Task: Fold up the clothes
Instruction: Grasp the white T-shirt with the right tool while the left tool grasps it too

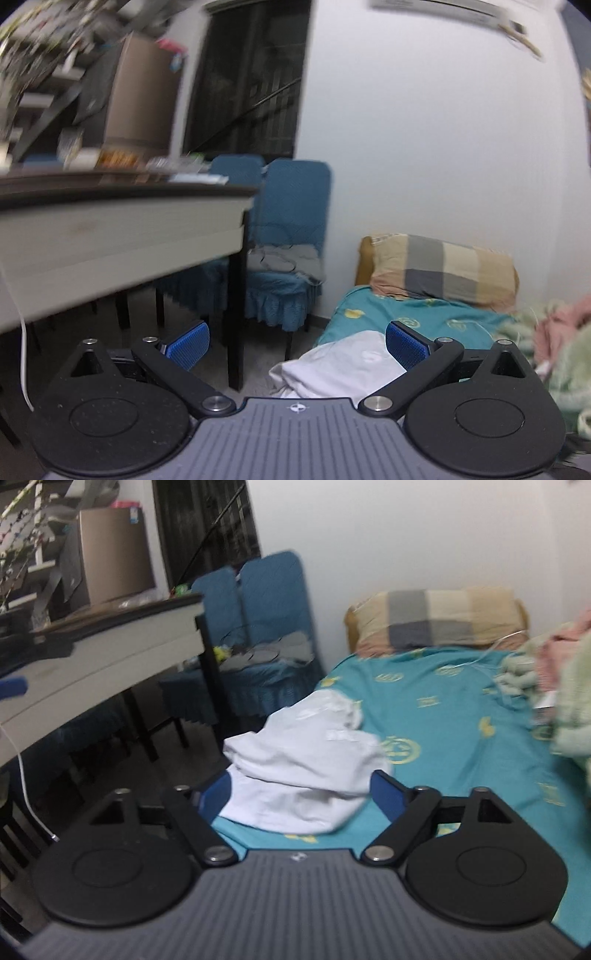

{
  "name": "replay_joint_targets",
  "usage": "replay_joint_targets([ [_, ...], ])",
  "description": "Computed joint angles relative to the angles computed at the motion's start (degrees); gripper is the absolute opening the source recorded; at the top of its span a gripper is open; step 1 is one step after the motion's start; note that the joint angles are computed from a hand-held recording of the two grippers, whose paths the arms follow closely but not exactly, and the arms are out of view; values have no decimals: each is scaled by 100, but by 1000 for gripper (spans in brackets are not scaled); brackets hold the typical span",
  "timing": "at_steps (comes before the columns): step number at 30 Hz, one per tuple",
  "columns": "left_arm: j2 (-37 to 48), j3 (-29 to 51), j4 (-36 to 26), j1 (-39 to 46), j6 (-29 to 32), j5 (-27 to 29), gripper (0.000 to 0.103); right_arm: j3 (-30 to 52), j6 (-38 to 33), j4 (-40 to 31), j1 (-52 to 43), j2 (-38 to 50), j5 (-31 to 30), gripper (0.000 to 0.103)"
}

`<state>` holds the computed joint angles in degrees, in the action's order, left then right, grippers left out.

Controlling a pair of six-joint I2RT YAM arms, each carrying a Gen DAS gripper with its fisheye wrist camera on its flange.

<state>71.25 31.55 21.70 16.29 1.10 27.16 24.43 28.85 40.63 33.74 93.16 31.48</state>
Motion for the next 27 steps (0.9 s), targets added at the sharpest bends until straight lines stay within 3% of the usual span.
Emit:
replay_joint_targets([
  [5, 1420, 548, 275, 361, -234, 197, 99, 2433, -301, -256, -638, 2449, -1097, 76],
  [10, 2442, 969, 810, 457, -562, 285, 97, 5251, -807, -1383, -804, 4499, -1212, 72],
  [13, 2832, 1103, 967, 340, -517, 200, 93, 6771, -1159, -2591, -889, 5340, -1050, 34],
  [14, 2936, 1152, 975, 327, -521, 223, 92, 7082, -1264, -2776, -920, 5534, -984, 26],
  [17, 3182, 1301, 963, 283, -645, 235, 90, 6921, -1165, -2646, -1015, 5396, -1041, 4],
  [21, 3228, 1369, 856, 361, -781, 486, 90, 5460, -1214, -1615, -1022, 4419, -972, 3],
  [27, 2789, 956, 729, 397, -77, 1074, 89, 3016, -1285, -562, -895, 2111, -831, 3],
])
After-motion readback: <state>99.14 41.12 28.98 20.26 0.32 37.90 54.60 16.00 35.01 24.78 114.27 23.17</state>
